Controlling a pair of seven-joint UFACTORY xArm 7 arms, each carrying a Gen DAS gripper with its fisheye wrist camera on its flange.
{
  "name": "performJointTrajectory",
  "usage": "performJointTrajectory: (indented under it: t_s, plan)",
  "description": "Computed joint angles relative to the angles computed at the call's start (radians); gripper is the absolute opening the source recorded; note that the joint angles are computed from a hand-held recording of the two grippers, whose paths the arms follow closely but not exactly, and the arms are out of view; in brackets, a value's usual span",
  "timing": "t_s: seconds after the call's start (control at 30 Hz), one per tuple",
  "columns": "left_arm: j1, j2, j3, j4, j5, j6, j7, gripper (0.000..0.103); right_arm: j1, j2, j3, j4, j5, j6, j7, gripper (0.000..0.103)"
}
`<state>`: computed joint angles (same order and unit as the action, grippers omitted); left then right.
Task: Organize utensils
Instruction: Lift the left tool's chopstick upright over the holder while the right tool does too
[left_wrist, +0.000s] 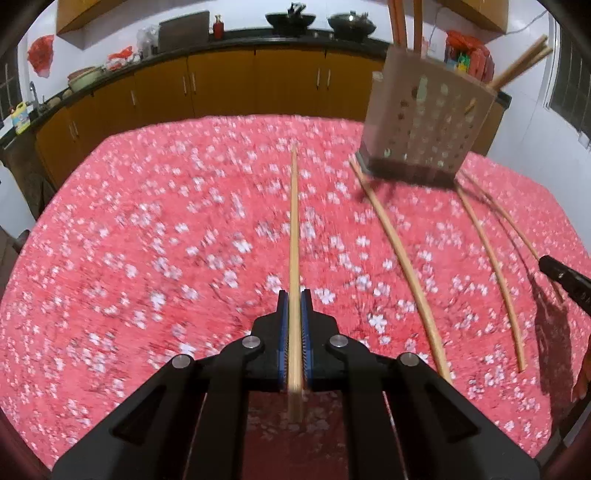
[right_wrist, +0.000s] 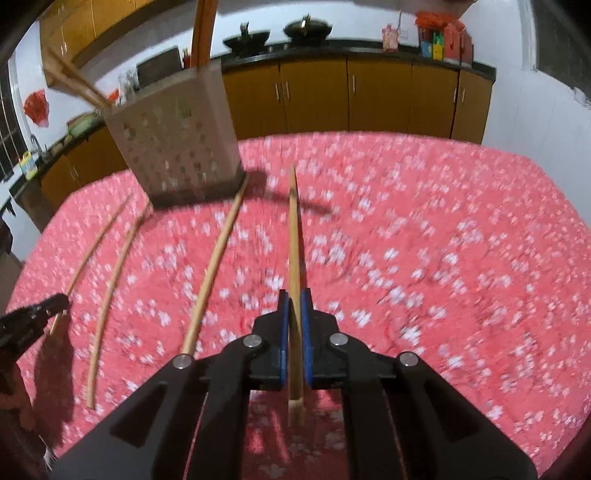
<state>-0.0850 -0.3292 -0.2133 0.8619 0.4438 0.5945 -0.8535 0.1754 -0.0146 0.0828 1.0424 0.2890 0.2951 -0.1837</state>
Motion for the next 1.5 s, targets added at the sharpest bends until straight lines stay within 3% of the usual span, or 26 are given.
performJointTrajectory:
  t_s: [0.3,0.7,0.9,1.1,1.27,1.37,1.5]
  plan:
    - [0.052,-0.114,-0.010,0.017,0.007,-0.079,-0.024,0.007,0.021,-0.086,-0.037,0.017,0.137,-0.092,-0.091,0.008]
    - [0.131,-0.121,-0.046,0.079,0.015,-0.141,-0.046,0.007,0.062,-0.101,-0.069,0.051,0.220,-0.156,-0.167,0.008]
    - [0.134,-0.101,-0.038,0.135,0.009,-0.161,-0.026,0.007,0.143,-0.120,-0.125,0.126,0.480,-0.139,-0.395,0.008]
    - [0.151,-0.066,-0.065,0.231,0.043,-0.195,-0.021,0.007,0.166,-0.127,-0.131,0.243,0.719,-0.075,-0.606,0.008]
    - [0.191,0.003,-0.118,0.357,0.139,-0.227,-0.082,0.007,0.152,-0.093,-0.093,0.344,0.852,-0.071,-0.718,0.008]
    - [0.207,0.055,-0.143,0.439,0.227,-0.237,-0.167,0.007,0.129,-0.048,-0.057,0.404,0.841,-0.091,-0.710,0.008]
    - [0.240,0.125,-0.194,0.552,0.426,-0.223,-0.338,0.007,0.095,0.017,-0.013,0.467,0.770,-0.113,-0.650,0.008]
